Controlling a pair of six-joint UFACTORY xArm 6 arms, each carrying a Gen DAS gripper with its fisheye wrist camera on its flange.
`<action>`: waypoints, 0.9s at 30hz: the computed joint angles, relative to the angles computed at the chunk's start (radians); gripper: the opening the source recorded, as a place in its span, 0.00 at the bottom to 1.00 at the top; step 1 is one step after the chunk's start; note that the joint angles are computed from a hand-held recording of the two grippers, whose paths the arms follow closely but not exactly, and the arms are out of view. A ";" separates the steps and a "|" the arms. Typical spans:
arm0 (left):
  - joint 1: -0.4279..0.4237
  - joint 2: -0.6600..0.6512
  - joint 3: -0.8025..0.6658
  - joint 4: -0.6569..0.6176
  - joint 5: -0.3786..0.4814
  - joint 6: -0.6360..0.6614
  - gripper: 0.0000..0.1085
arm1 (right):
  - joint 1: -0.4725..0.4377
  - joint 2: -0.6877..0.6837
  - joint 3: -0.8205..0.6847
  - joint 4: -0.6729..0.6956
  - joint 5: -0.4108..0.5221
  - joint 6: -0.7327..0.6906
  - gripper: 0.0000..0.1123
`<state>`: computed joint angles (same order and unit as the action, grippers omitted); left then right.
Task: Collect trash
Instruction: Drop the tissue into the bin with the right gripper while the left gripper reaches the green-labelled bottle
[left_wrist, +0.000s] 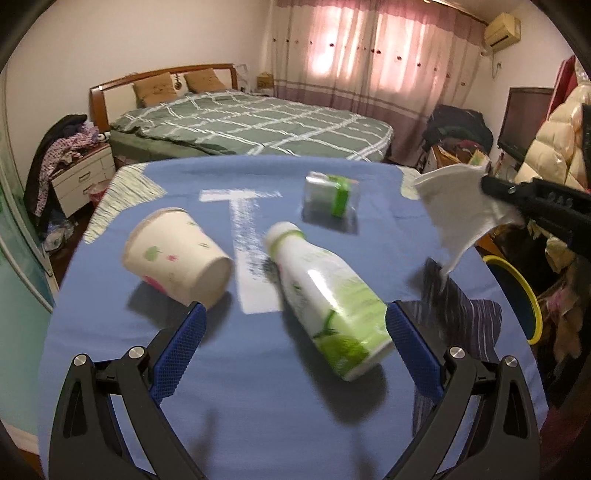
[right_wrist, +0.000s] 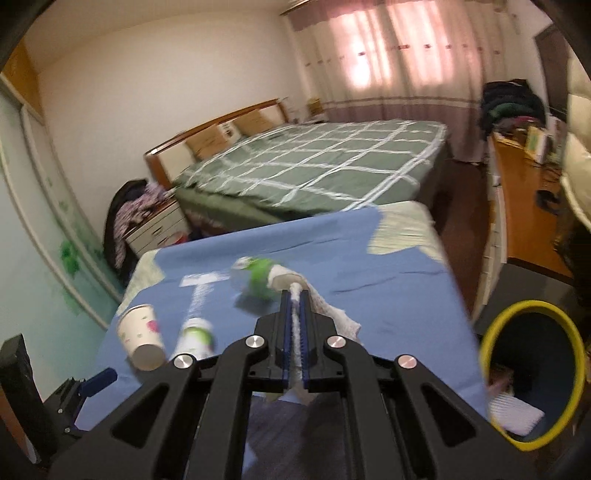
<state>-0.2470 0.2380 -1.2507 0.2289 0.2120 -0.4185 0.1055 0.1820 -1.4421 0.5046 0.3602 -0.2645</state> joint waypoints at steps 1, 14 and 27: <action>-0.009 0.011 -0.012 0.001 0.011 -0.001 0.88 | -0.013 -0.011 0.016 -0.006 -0.009 0.010 0.04; -0.055 0.119 -0.138 0.136 0.122 -0.124 0.88 | -0.250 -0.120 0.223 -0.617 -0.166 0.625 0.04; -0.066 0.185 -0.224 0.166 0.197 -0.165 0.88 | -0.315 -0.072 0.254 -0.913 -0.126 0.940 0.18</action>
<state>-0.3134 0.4233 -1.4744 0.3949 0.4092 -0.5838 -0.2093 0.1102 -1.1883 -0.4080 0.2346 0.6758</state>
